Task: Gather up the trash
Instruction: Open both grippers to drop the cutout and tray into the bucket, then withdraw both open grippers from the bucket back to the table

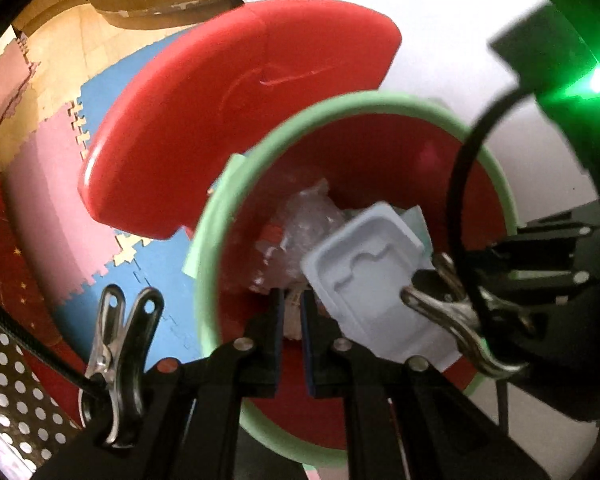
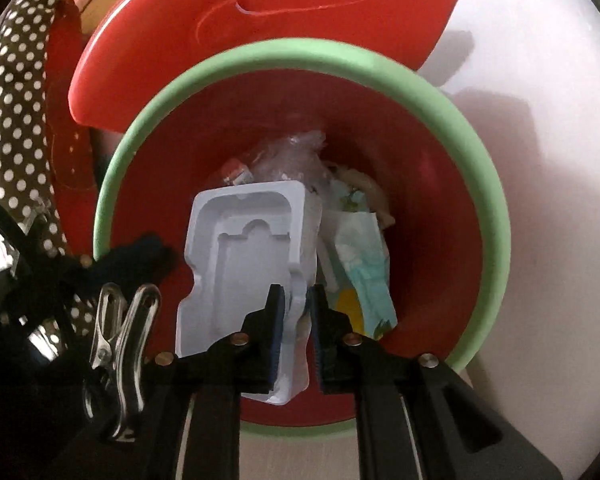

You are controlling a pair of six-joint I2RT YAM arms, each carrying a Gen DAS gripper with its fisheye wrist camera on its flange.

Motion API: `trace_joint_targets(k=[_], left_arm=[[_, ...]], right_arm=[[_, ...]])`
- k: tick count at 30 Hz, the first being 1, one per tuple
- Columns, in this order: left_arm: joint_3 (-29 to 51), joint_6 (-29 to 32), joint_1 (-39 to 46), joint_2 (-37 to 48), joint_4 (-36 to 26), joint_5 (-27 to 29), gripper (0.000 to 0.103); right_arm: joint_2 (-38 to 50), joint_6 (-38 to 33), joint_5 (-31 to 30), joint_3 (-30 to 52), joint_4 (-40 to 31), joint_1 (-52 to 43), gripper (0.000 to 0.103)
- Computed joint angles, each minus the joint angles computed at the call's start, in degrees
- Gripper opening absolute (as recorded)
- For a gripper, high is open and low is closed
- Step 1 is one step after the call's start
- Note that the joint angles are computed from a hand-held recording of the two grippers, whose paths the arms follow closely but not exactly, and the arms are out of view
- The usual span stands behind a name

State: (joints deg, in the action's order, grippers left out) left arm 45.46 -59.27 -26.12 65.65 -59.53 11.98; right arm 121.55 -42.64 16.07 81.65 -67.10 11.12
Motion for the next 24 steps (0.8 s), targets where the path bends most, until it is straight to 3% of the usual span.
trace_joint_targets(k=[2, 4, 6, 7, 10, 15, 18, 24], left_arm=[[-0.1, 0.9, 1.2, -0.2, -0.5, 0.0, 0.018], [-0.5, 1.6, 2.9, -0.8, -0.7, 0.5, 0.024], [-0.8, 2.2, 4.4, -1.5, -0.9, 1.3, 0.026], [-0.9, 2.2, 4.5, -2.0, -0.9, 1.6, 0.026], [-1.3, 3.9, 5.3, -3.3, -1.4, 2.2, 0.026], [-1.3, 4.1, 5.8, -4.4, -2.8, 2.7, 0.031], [0.0, 6.3, 8.4, -5.2, -6.1, 4.1, 0.031], [7.6, 12.3, 11.8, -5.5, -15.2, 0.1, 0.033]], right_arm=[[0.7, 1.9, 0.8, -0.5, 0.2, 1.3, 0.014], [1.2, 4.0, 1.9, -1.3, 0.4, 0.9, 0.031], [-0.6, 3.8, 6.2, -4.0, 3.7, 0.7, 0.067], [-1.8, 2.6, 7.6, -5.4, 5.7, 1.3, 0.07], [-5.3, -0.5, 9.1, -8.3, 9.8, 3.3, 0.07], [-6.3, -0.5, 7.2, -7.8, 8.9, 4.9, 0.073], [-6.2, 0.3, 6.5, -7.0, 6.7, 5.1, 0.073], [-3.6, 2.7, 4.0, -4.7, 1.6, 2.5, 0.073]])
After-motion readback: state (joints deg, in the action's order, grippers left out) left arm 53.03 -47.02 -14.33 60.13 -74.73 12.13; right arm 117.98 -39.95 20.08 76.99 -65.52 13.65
